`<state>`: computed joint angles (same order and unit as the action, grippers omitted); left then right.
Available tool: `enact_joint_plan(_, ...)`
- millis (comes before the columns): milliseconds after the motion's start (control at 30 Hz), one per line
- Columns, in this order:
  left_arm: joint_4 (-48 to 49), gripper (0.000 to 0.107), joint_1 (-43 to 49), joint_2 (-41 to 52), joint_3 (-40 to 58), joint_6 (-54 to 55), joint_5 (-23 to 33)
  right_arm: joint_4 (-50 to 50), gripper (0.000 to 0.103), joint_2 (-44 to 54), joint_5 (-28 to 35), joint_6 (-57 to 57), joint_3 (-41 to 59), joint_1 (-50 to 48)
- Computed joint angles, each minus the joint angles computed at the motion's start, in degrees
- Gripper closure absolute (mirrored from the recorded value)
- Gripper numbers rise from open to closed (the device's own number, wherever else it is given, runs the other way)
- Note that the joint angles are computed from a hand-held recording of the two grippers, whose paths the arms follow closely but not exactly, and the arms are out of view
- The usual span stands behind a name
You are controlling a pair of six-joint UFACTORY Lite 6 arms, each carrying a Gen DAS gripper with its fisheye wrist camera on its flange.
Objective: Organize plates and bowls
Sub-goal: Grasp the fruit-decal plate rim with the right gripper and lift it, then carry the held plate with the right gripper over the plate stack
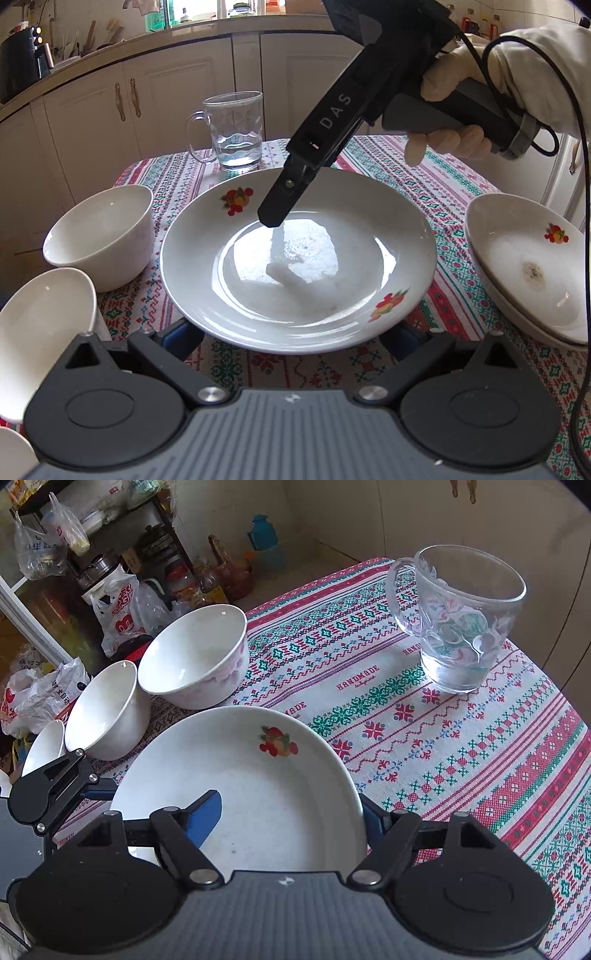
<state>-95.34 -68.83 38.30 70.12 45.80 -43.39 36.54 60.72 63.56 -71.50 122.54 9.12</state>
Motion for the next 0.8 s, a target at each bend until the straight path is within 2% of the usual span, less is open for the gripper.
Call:
enact_joint_plan(433,-3.66,0.007,-4.76,-5.0,-2.39,5.27,-1.98,6.35,0.021,-17.93,-4.58,-7.79,-24.36,-3.26)
enact_joint_plan(800,-4.59,0.007,-7.21,-4.23,2.21,11.14,-1.79,8.27,0.021,-30.03,-5.68,-12.95,-38.37,-9.87)
